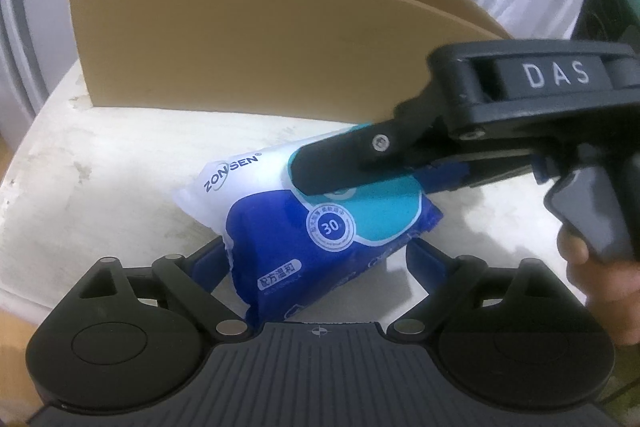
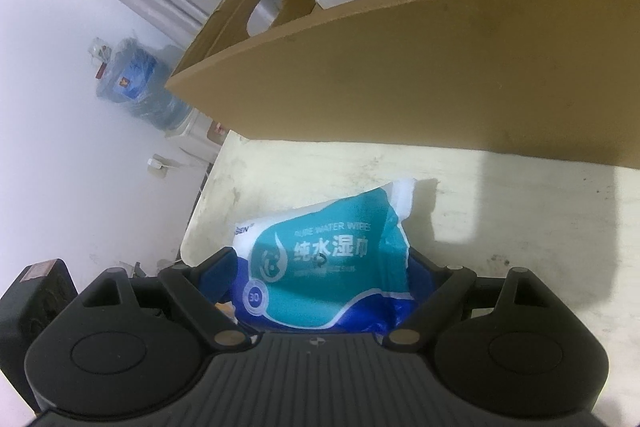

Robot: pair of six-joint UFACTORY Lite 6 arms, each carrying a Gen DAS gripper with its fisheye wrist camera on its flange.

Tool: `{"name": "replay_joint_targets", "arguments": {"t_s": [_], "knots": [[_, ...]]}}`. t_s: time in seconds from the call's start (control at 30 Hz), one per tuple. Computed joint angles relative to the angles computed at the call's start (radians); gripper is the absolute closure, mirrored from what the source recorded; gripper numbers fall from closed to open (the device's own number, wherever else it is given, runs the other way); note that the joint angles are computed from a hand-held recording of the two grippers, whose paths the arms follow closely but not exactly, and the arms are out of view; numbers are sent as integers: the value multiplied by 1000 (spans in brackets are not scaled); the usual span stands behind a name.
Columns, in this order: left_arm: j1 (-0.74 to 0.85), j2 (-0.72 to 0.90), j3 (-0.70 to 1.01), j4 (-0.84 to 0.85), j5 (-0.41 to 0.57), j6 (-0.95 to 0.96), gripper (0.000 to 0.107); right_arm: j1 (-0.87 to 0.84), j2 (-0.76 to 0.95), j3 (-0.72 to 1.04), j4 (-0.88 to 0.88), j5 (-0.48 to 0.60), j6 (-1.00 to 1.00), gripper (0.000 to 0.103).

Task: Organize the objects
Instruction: 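Hold the wipes pack in the right gripper and lift it off the table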

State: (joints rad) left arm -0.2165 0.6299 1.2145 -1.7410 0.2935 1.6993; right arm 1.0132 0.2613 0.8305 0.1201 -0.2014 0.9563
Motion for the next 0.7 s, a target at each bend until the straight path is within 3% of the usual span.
{"name": "replay_joint_targets", "arguments": {"t_s": [0.27, 0.7], "knots": [[-2, -43, -45, 12, 8, 13, 14, 21, -26, -10, 190, 29, -192, 13], [-1, -61, -49, 58, -39, 21, 16, 17, -25, -29, 151, 7, -145, 13]]}}
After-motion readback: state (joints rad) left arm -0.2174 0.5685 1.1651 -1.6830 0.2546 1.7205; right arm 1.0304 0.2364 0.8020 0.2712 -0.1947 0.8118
